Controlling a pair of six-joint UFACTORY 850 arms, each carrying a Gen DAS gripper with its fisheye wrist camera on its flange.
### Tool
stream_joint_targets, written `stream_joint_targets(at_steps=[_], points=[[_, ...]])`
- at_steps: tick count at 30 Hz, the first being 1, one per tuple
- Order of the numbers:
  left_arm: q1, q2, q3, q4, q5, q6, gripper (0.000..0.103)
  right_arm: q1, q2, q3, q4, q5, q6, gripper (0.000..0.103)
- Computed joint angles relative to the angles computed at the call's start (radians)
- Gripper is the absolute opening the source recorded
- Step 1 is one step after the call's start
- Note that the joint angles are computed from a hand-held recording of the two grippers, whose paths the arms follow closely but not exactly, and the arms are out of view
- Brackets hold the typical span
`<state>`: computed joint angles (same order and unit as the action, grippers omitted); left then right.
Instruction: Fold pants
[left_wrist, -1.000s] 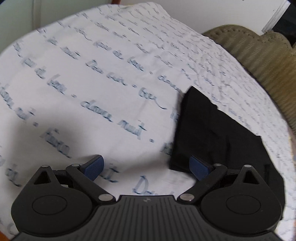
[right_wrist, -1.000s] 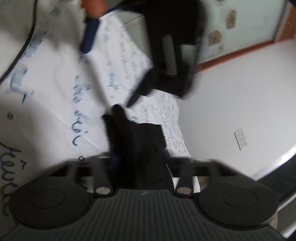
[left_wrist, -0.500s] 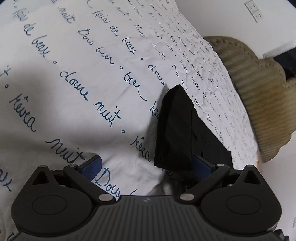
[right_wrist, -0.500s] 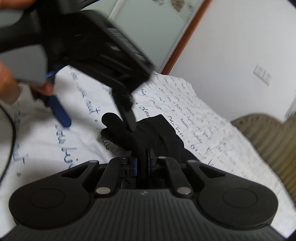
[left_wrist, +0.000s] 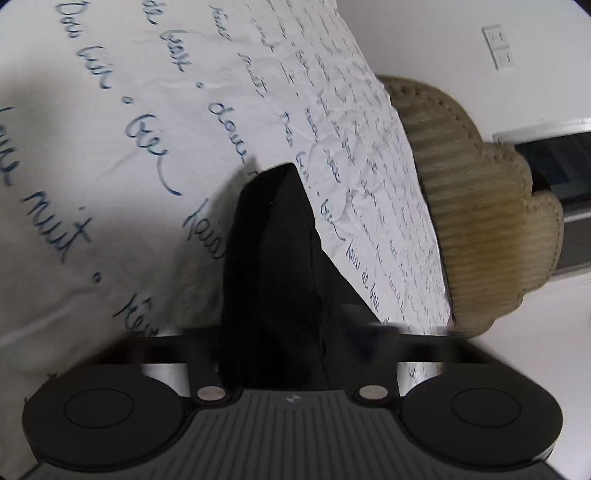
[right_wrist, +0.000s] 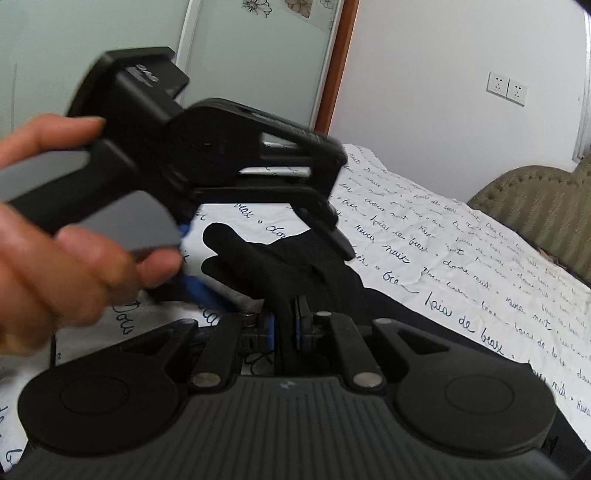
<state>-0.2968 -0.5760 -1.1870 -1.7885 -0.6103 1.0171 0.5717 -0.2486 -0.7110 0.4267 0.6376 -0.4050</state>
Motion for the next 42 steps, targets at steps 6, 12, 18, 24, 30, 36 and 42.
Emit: stream_joint_targets(at_steps=[6,12,18,24,30,36,42], points=[[-0.014,0.001,-0.013,0.025,0.056,0.02,0.022,0.034,0.017,0.039,0.1,0.044,-0.107,0.04],[-0.023,0.005,-0.016,0.021,0.081,0.04,0.021,0.148,0.023,0.129,0.444,0.203,-0.494,0.061],[-0.038,0.055,0.018,-0.03,0.109,0.109,0.021,0.187,-0.058,0.131,0.558,0.356,-0.565,0.053],[-0.074,0.106,0.035,-0.094,0.173,0.192,0.02,0.169,-0.053,0.143,0.5,0.339,-0.538,0.01],[-0.14,0.163,0.058,-0.292,0.265,0.405,0.02,0.077,0.069,0.219,0.322,0.258,-0.247,0.01],[-0.212,0.209,0.06,-0.478,0.333,0.619,0.02,0.046,0.131,0.286,0.204,0.271,-0.065,0.01],[-0.269,0.216,0.044,-0.655,0.402,0.814,0.019,-0.149,0.342,0.435,-0.331,0.202,0.373,0.024]])
